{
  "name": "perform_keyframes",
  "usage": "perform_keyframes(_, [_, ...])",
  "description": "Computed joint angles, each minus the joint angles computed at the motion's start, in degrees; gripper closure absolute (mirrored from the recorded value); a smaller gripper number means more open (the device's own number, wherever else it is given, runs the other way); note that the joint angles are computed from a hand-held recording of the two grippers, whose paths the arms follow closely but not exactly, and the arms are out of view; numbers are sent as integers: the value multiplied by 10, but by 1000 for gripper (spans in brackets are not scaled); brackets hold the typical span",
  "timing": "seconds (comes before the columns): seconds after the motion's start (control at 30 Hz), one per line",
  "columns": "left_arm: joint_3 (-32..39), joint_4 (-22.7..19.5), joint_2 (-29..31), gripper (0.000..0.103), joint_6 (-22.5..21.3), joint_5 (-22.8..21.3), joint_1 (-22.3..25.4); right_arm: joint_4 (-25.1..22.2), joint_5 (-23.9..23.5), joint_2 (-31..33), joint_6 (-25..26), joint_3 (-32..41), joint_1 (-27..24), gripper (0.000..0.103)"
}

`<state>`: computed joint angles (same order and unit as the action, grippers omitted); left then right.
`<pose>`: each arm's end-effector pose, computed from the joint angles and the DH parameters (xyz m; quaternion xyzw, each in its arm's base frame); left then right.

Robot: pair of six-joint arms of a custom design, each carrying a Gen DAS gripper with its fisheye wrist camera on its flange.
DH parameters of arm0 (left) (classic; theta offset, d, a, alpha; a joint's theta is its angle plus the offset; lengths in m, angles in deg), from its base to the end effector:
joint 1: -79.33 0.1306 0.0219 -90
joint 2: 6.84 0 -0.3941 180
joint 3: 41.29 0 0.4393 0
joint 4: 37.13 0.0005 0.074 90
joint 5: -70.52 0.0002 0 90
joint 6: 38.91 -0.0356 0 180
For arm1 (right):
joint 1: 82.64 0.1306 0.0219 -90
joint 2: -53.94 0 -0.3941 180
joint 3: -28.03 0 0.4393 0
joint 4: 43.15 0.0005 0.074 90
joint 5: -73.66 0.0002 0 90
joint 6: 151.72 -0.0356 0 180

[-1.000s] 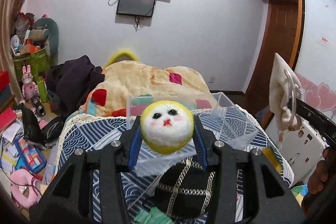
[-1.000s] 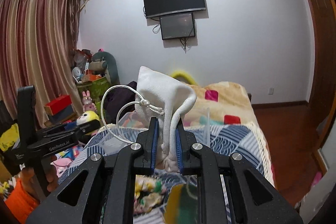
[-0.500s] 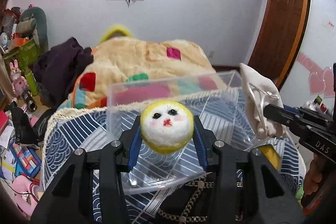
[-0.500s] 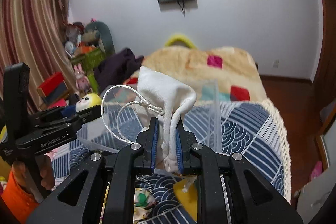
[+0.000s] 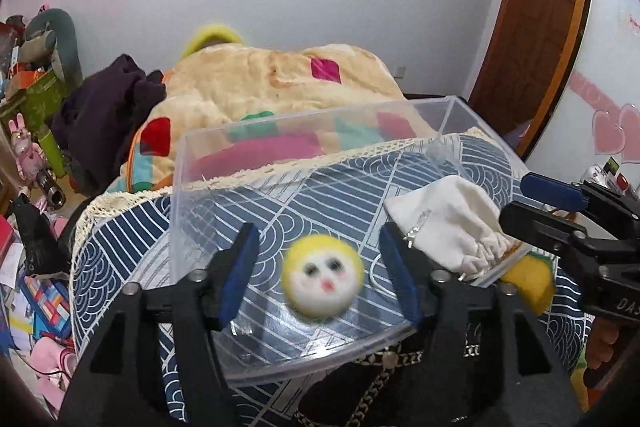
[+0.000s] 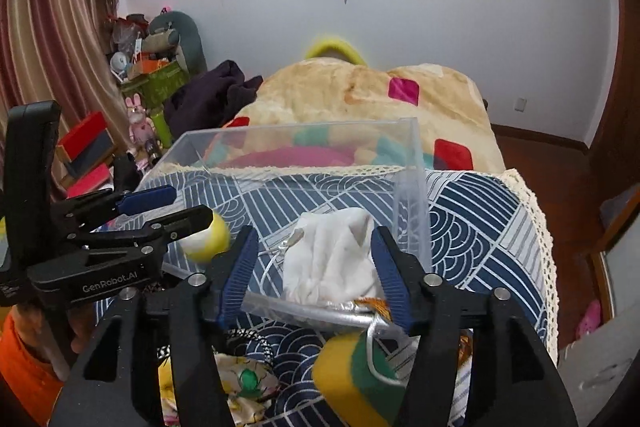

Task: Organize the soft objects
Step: 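Grasp the white drawstring pouch with the right tool while the left tool grasps the yellow doll head, then drop the pouch and doll into the clear box with both tools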

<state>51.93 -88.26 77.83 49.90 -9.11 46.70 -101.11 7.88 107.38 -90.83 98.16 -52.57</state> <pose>0.4172 -0.2753 0.5144 0.3000 0.8619 -0.1881 0.3631 0.2567 0.1311 0.5029 0.0791 0.8914 0.0330 0.4451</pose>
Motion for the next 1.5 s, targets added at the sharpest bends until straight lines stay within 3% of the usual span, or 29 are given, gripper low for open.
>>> perform_keyframes(0.13, [-6,8,-20,34,-10,-7,-2,2,29,-24,-2,0,19,41])
perform_keyframes(0.2, [-12,14,-34,23,-9,-4,-1,6,47,-33,0,2,28,36])
perform_keyframes(0.4, [-36,32,-84,7,-7,7,4,-1,114,-66,-5,-1,82,31])
perform_keyframes(0.57, [-66,25,-113,6,-4,18,9,-32,159,-86,-38,-24,120,30])
perform_keyframes(0.73, [-100,14,-129,6,-2,11,10,-54,148,-97,-70,-51,122,30])
perform_keyframes(0.87, [-122,-2,-131,6,-1,21,9,-53,90,-106,-80,-78,100,30])
perform_keyframes(0.97, [-133,-4,-127,6,0,28,6,-58,73,-111,-93,-95,94,32])
perform_keyframes(1.03, [-139,0,-125,10,7,28,3,-55,61,-108,-93,-99,83,39])
perform_keyframes(1.1, [-141,0,-121,24,11,38,4,-59,53,-105,-96,-98,77,47])
perform_keyframes(1.17, [-142,-1,-120,30,18,49,6,-60,44,-102,-95,-99,68,61])
perform_keyframes(1.23, [-145,3,-122,35,22,55,7,-63,48,-102,-101,-99,70,66])
perform_keyframes(1.5, [-161,9,-146,73,17,46,11,-74,66,-99,-110,-94,84,68])
